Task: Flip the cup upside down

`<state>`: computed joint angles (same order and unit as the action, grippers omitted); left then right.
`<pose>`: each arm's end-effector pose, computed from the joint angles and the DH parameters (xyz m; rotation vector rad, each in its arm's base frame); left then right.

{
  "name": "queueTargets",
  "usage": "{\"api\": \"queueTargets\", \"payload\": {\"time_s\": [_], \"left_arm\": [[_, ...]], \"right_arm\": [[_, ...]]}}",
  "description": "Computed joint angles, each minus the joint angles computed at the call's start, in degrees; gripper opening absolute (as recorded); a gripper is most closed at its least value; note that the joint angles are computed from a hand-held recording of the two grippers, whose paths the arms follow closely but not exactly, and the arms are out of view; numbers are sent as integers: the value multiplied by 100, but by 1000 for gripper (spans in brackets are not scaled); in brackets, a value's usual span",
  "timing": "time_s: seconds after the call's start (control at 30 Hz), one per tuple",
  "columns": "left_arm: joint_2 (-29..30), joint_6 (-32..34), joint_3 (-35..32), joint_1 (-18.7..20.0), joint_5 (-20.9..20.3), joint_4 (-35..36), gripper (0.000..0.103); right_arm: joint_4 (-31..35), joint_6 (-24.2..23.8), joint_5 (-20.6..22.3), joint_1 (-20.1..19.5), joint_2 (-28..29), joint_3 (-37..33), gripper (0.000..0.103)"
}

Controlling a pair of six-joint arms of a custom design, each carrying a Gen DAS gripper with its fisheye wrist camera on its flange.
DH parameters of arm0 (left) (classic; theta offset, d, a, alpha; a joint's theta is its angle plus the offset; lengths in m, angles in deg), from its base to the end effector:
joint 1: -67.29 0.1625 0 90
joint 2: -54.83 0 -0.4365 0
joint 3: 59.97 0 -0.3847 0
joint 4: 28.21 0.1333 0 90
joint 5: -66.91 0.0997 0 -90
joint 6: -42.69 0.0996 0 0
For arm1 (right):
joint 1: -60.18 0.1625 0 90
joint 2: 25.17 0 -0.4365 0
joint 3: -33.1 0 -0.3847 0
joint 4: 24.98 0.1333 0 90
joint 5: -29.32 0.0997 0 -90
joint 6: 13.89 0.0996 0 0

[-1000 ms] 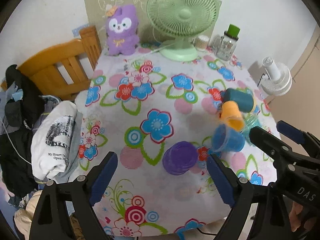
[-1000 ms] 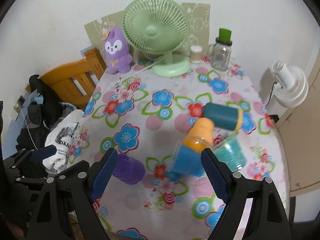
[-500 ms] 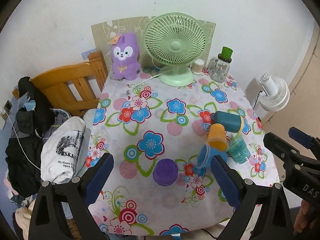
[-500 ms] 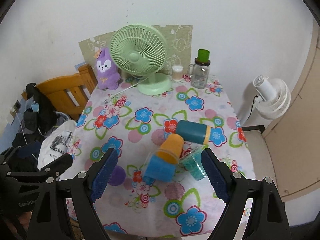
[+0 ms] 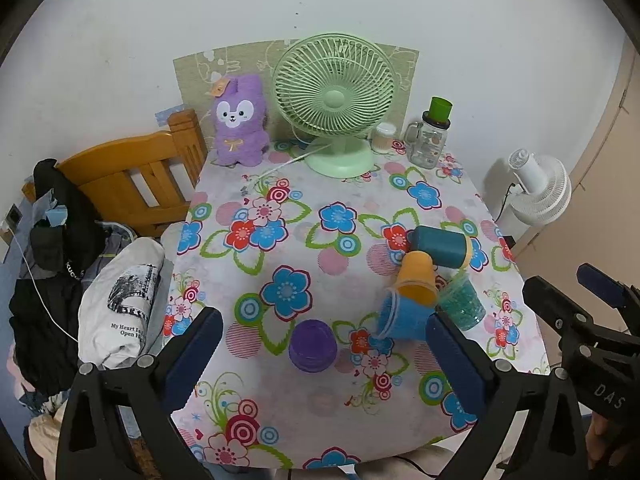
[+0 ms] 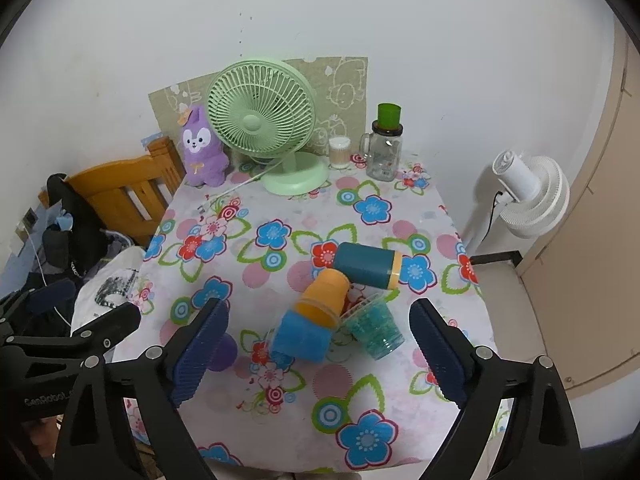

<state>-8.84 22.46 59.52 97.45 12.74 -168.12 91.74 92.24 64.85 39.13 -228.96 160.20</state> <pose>-0.3366 -0.4172 0.1449 0.9094 2.3988 -0.4320 0.2316 -0.3188 0.2472 -0.1871 -2.0951 1.0109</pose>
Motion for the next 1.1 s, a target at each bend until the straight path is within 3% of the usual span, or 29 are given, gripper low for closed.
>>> {"api": "queueTargets", "payload": {"time_s": [1.1], "left_arm": [[50, 35, -70, 18, -37, 56, 102]], "right_arm": [[54, -16, 38, -51, -9, -18, 95]]}}
